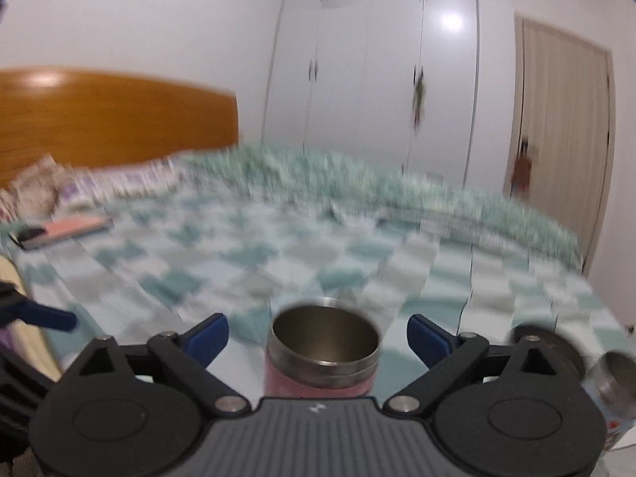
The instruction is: Flip cup upright
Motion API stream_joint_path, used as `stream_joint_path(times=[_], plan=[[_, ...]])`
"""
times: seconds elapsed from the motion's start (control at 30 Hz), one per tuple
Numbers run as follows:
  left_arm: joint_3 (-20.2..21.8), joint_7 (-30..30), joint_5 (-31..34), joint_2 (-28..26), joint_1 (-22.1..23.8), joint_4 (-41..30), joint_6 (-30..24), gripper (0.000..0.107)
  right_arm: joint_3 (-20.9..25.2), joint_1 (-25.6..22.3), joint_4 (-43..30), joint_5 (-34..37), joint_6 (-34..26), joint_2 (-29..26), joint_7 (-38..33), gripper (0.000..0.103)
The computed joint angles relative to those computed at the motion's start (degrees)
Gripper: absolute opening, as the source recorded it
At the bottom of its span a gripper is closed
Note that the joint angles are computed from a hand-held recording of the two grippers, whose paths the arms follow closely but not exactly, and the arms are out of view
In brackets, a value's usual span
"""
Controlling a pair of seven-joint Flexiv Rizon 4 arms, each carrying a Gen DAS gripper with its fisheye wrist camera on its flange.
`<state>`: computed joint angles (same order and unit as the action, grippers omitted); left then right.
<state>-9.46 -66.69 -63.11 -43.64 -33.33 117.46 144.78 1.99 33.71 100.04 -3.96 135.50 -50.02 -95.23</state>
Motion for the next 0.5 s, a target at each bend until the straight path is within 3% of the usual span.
stream_joint_path(times=[0.1,0.23,0.5], plan=[[-0.46,0.28,-0.43,-0.93,-2.62,-1.91,3.69,0.103,0.44,-1.95,5.22,-1.07,8.08,1.76,-2.12,0.103],[-2.26,1.07,-0.56,-4.35,-5.18,-7.45,9.06,0.103,1.43,-6.12,12.03,-3.38,14.46,3.67,-2.73,0.103],[-6.47,6.07,-0.63,-15.89,-8.62,-24.07,15.35,0.103,1.05,-14.71,20.21,-8.9,25.34,1.1,-2.74,0.103]])
